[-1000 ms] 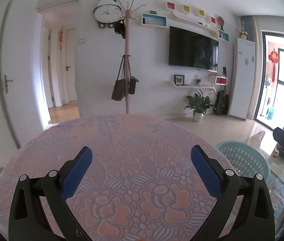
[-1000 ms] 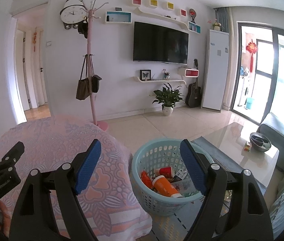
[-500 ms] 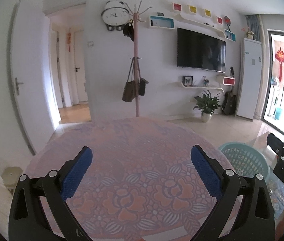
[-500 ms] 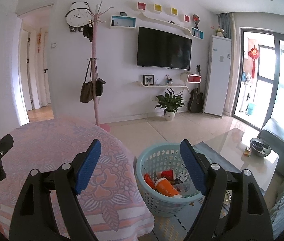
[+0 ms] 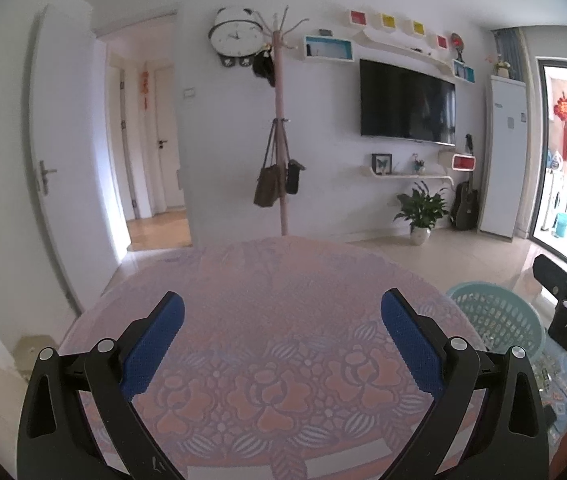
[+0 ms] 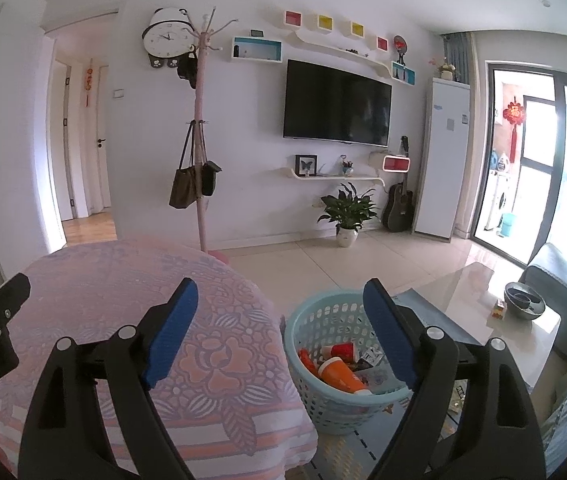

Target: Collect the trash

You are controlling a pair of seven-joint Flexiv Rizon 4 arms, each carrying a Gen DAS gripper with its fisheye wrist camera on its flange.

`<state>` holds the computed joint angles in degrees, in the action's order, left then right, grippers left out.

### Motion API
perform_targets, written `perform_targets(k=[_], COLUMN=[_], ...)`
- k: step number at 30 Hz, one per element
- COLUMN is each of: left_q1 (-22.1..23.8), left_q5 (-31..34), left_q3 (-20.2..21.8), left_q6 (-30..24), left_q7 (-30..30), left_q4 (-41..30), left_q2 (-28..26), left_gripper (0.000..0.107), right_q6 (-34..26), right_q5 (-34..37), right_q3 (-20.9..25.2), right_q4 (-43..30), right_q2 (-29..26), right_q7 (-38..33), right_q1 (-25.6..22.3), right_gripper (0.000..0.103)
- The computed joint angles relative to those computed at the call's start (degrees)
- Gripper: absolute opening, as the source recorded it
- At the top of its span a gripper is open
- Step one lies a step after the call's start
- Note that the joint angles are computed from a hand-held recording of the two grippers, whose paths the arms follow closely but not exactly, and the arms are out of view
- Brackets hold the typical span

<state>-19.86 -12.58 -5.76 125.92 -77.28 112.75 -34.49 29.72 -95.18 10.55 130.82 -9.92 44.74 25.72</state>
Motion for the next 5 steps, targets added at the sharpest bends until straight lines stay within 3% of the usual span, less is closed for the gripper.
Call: perform_targets(k=[5], left_q1=[3.08], left_q5=[3.34], left_q3=[-1.65], left_q6=[-0.96], left_q7=[-2.20], left_q4=[0.27], left_q2=[0.38], left_gripper=[0.096], right_q6=[0.76], right_q5=[-0.31], right_q3=[-0.17], right_q4=[-1.04], right_q2=[-0.69], right_q7=[-0.91], right_q1=[0.13], right_gripper=[0.080])
